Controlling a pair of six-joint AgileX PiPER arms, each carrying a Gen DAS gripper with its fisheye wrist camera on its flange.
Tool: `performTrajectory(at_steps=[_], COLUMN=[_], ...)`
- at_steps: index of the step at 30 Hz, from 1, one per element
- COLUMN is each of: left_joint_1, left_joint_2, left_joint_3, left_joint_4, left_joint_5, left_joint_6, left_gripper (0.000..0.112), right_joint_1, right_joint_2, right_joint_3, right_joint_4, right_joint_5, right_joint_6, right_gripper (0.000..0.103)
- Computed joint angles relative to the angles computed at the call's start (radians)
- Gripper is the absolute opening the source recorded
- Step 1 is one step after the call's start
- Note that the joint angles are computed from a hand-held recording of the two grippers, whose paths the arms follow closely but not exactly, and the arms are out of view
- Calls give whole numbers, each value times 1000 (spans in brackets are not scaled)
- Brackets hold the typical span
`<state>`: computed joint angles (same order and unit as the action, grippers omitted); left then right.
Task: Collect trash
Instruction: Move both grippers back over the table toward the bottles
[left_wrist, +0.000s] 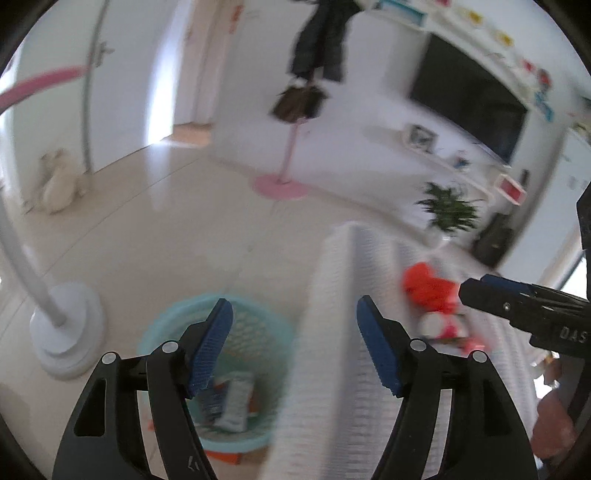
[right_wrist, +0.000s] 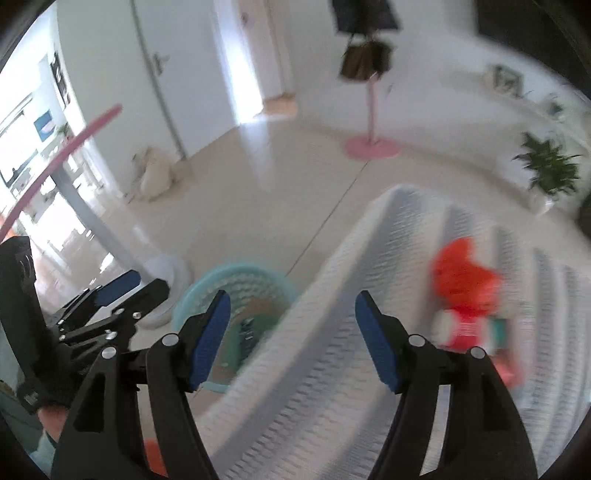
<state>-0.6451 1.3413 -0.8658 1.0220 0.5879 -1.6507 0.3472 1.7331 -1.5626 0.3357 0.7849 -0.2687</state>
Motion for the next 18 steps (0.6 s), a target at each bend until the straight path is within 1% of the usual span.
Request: performTrajectory(at_steps=[2,4,6,8,9,10,13,14,15,18], left_joint_1=[-83,-134,-193,-242,-263,-281,-312,-321,-326,-338], left_joint_2=[45,100,184,293,351,408,563,626,671,823], left_joint_3=[-83,-147,-225,-318,-367,-414,-547,-606,-651,-817], left_joint_4=[2,1,0,-18,-22,-27,-60,-79,-97,-180], left_joint_5=[20,12,23,34,34,36,32,45,53,80], left_joint_6=[3,1,2,23,30,32,65,87,104,194], left_gripper=[75,78,78,78,78,78,80,80,82,82], right_joint_1=[-85,-185,-268,-373,-416,-461,-544,-562,-582,-620], right_joint_2=[-96,-166,-200,-220,-219,-208,-152,-130,-96,2], right_joint_3=[92,169,224,298,321,351,402,409,409,391], right_joint_4=[0,21,42,88,117,154,226,252,280,351], right_joint_5=[-39,-65,-89,-137,-154,-183,-264,-276,-289,-306], right_joint_6=[-45,-110,-165,-251,-295,-351,-478,-512,-549,-619], right_gripper=[66,66,66,66,65,61,45,39,38,37])
